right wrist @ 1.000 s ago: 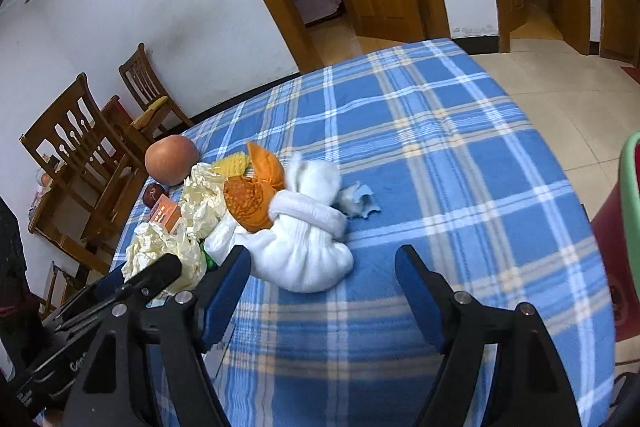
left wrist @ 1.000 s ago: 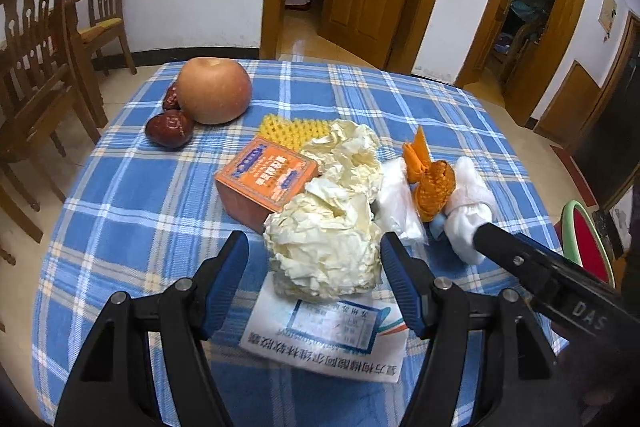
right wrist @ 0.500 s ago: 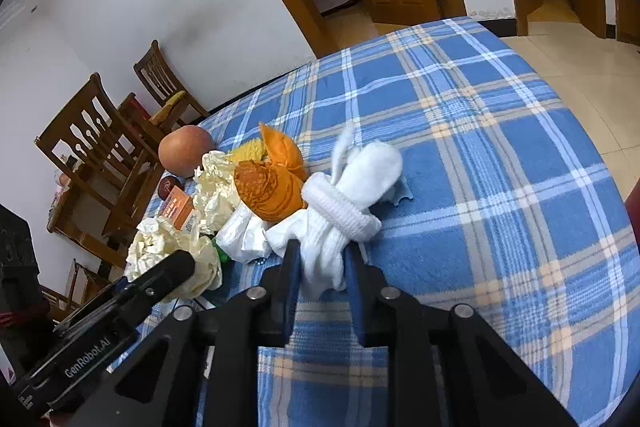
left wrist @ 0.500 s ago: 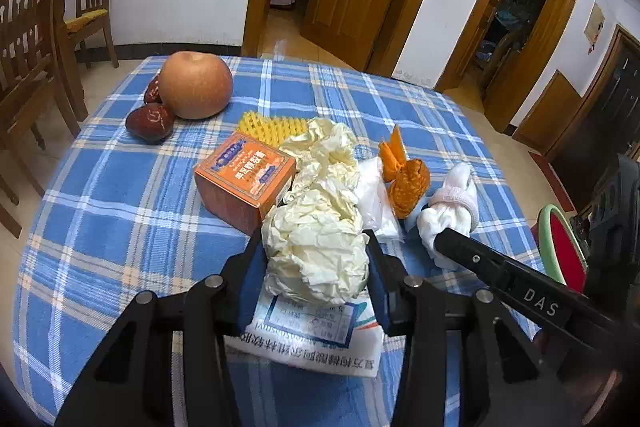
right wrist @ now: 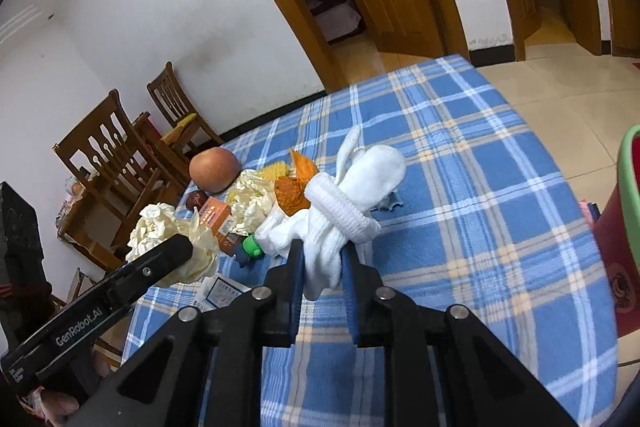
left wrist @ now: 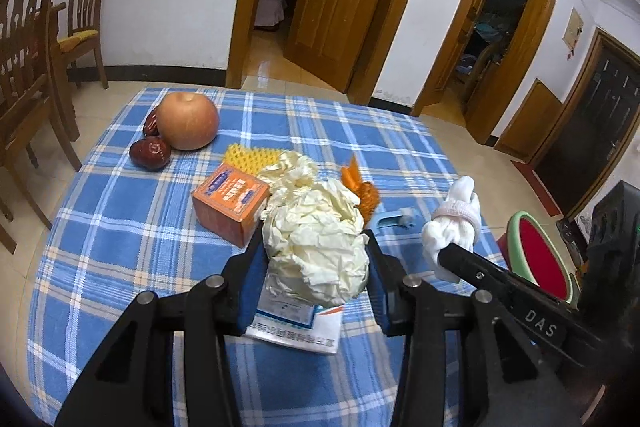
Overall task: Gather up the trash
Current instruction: 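Carry the paper and sock over the red bin with both tools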
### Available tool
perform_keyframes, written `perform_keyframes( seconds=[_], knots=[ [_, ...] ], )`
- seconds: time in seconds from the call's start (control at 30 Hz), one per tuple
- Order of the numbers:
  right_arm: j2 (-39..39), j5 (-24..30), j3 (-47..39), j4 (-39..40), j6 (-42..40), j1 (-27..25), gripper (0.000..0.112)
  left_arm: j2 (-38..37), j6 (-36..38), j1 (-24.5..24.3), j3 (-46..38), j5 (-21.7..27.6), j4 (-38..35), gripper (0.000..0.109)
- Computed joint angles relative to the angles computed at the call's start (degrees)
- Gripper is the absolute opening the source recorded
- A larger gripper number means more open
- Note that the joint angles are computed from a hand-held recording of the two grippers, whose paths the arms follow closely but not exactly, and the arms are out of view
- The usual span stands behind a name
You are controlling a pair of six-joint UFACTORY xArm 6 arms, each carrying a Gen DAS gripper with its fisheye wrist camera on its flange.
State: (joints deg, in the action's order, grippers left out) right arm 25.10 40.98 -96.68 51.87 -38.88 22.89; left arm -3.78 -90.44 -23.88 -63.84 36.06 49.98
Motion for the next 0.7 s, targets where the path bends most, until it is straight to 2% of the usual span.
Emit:
perform_keyframes(
  seconds=[0.3, 0.7],
  knots=[
    [-6.8, -4.3, 7.4, 4.3, -3.8, -2.7, 0.02, 3.0, 2.4, -2.1, -4.3, -1.3, -0.7, 0.046],
    [-9.4, -6.2, 9.3, 2.5, -3.7, -8.7, 0.02, 11.4, 10.2, -4.9, -15.2, -2.5, -5.4, 0.046]
  ],
)
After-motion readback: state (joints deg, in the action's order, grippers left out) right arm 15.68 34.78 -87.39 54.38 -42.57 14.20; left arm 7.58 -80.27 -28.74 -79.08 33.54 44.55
